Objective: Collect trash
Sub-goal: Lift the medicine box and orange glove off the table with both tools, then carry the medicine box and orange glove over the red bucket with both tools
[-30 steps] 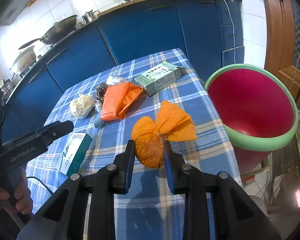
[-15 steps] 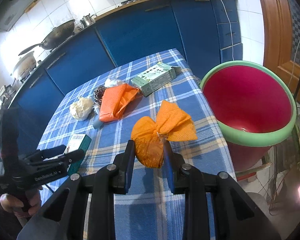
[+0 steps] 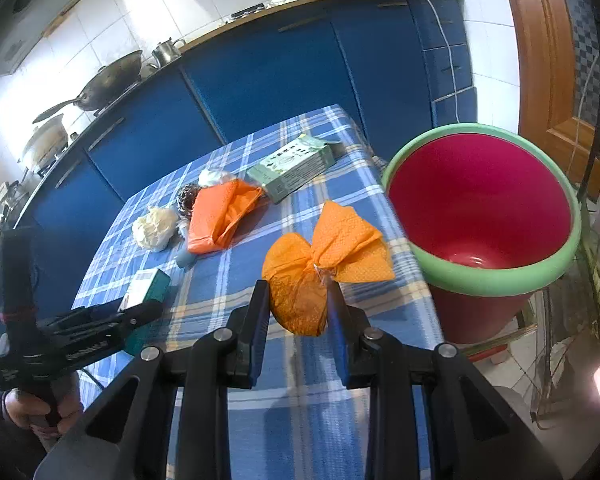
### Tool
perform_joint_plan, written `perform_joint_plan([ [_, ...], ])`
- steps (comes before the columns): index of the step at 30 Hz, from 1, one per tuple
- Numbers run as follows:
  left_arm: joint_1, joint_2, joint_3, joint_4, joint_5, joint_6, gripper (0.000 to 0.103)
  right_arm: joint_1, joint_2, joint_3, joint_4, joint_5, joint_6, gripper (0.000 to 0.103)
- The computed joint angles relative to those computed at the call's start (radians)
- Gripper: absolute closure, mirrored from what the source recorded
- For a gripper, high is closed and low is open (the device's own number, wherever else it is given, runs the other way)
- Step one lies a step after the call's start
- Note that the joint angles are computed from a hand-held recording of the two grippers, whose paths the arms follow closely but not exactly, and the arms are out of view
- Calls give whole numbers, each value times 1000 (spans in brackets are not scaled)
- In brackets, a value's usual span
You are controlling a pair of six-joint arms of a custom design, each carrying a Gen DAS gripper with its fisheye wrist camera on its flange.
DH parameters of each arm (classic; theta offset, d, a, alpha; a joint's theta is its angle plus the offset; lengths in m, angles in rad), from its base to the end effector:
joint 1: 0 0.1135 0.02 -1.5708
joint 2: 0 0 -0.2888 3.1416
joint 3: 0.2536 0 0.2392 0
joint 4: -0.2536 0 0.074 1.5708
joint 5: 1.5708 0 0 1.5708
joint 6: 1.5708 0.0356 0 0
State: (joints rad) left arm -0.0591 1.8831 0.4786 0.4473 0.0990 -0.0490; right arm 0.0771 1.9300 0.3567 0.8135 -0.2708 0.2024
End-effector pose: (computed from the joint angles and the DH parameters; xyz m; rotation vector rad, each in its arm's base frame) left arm 0.2686 -0.0194 0.0804 0.0525 2.5289 -0.1684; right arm 0.2580 0.0295 0.0776 0.0099 2.3402 0.4549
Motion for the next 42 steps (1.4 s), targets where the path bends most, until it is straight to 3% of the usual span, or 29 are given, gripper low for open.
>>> perform_joint_plan([
  [13, -209, -32, 145, -101, -27, -22, 51, -152, -17, 9, -18, -38, -32, 72],
  [33, -466, 327, 690, -313, -72, -19, 51, -425, 109, 108, -24, -121, -89, 72],
  [40, -485, 381, 772, -362, -58, -31, 51, -465, 149, 116, -1, -153, -91, 71],
  [42, -488, 385, 780, -371, -66, -36, 43, -472, 157, 119, 3, -158, -89, 71],
])
